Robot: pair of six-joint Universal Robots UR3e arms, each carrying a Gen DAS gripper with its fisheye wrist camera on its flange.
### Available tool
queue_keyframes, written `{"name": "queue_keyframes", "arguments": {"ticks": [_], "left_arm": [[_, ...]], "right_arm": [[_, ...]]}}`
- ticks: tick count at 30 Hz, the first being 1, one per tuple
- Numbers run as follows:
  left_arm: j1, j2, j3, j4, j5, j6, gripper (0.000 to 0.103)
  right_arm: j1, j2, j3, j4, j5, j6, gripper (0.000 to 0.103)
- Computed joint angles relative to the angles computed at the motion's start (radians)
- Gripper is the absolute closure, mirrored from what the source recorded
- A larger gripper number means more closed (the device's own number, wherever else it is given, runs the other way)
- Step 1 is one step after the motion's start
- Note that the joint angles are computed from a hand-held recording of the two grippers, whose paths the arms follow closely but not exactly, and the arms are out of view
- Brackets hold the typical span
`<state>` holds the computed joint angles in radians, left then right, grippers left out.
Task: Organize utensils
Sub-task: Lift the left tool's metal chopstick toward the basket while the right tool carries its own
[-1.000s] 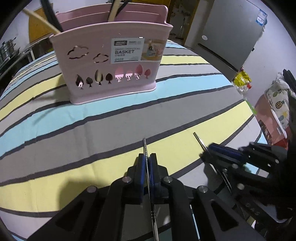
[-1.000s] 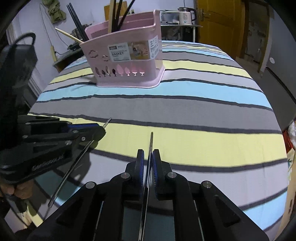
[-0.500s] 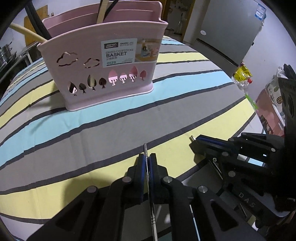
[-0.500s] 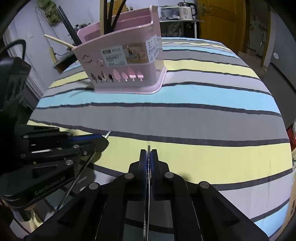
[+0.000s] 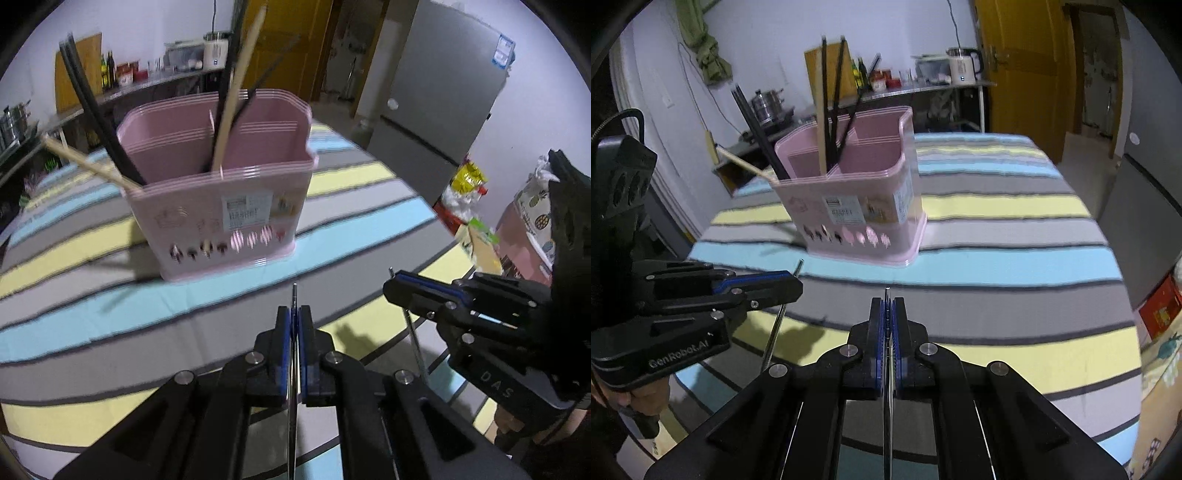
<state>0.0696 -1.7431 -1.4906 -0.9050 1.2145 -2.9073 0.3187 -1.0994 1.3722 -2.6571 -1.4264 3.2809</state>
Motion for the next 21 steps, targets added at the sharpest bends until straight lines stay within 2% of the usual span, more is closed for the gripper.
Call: {"name": "queue_keyframes", "arguments": {"ticks": [10, 21], "left_arm": [[0.028, 0.045, 0.083, -0.010, -0.041, -0.003, 0.098], [0.047, 0.099, 0.065, -0.013, -0.056, 0.006, 0.098]], "right_arm": [[0.008, -0.028, -0.058, -0.025, -0.021, -0.004, 0.099], [0.011, -0.083, 0.010, -0.097, -0.028, -0.007, 0.099]]}}
